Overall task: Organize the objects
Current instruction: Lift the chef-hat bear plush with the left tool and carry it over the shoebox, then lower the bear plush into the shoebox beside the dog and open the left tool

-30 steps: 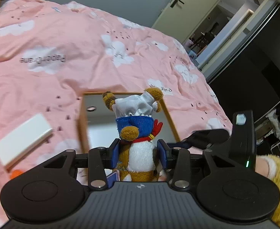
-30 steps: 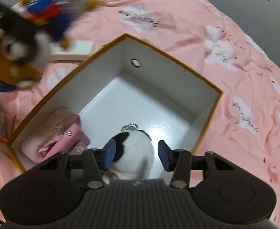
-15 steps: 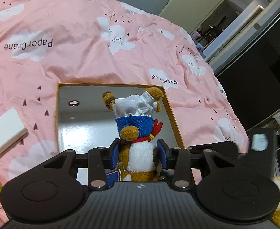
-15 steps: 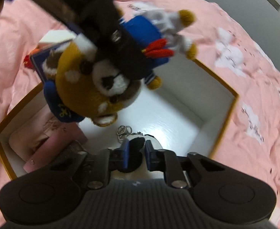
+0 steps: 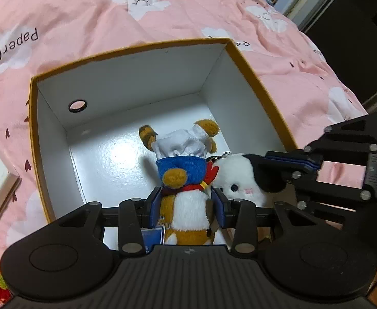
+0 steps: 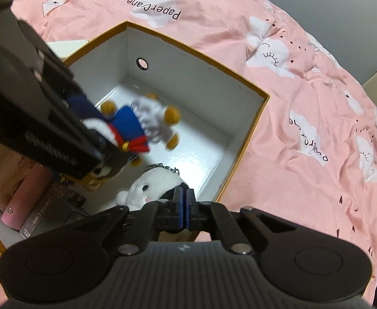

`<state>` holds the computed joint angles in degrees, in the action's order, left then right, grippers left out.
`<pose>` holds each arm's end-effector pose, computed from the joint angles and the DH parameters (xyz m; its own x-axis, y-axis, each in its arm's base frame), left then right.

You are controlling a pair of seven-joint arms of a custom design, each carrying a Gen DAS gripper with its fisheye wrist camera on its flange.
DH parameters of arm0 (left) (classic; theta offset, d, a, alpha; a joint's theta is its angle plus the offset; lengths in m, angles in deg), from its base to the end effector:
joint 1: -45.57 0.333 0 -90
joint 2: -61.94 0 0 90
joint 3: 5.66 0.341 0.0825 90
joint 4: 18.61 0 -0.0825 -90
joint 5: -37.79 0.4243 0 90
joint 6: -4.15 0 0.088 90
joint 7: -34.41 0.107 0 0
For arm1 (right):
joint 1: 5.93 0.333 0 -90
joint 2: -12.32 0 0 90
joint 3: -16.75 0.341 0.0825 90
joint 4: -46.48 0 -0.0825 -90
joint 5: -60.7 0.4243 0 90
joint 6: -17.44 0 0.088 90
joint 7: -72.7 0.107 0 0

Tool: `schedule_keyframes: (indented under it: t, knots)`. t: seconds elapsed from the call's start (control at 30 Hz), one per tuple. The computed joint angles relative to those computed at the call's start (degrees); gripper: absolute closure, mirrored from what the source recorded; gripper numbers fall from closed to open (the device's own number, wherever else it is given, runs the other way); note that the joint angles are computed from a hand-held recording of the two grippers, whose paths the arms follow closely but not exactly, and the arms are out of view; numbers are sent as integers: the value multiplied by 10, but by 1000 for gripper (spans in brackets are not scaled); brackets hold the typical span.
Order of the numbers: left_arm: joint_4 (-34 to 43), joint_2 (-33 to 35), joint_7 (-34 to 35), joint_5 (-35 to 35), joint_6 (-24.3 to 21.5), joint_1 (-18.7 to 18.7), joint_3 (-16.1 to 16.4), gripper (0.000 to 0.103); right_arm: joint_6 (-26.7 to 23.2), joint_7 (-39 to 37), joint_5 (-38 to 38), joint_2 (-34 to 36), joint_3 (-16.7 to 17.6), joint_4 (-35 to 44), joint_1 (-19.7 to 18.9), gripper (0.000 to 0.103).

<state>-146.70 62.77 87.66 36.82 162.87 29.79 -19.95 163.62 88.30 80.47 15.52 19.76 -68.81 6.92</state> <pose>0.5188 -0.2991 0.4215 0.0604 -0.9485 0.3109 -0.9028 -0.1848 -0.3884 0.6179 0.1703 0.4845 0.9004 -0.2897 0.3247 -0.1458 -0.9039 -0.4022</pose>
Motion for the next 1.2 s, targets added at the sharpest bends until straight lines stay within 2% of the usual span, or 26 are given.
schedule_keyframes:
  t: [0.2,0.27,0.37,0.47,0.57,0.7,0.77,0.83,0.9,0.93,1.0,1.2]
  knots:
    - [-11,18,-37,-16,51,0,-2,56,5,1,-2,-11,-1,-15,0,102]
    - [-3,27,-41,-17,37,0,-4,57,4,2,-4,-9,-1,-13,0,102]
    - [-5,36,-55,-19,49,0,-7,55,0,2,-5,-14,-3,-16,-1,102]
    - [0,39,-34,-46,36,6,-14,54,0,4,-10,-14,-3,-16,-1,102]
    - [-7,35,11,-112,41,17,-21,50,1,4,-10,-15,-3,-18,-1,102]
    - [-9,22,56,-136,31,18,-19,40,1,3,-11,-14,-3,-17,-1,102]
    - [-10,10,86,-147,20,15,-17,39,2,-1,-10,-15,-3,-19,-1,102]
    - [-4,1,86,-119,-9,11,-10,43,3,-4,-10,-17,-3,-20,-1,102]
    - [2,-2,87,-101,-34,7,-6,63,4,-6,-10,-17,-3,-21,-1,102]
    - [4,-1,97,-109,-43,6,-5,65,5,-6,-11,-18,-3,-21,-1,102]
    - [2,1,90,-107,-42,3,-3,67,6,-4,-12,-18,-3,-23,-1,101]
    - [-21,9,94,-180,19,0,-7,67,7,16,-15,-12,-3,-20,0,100]
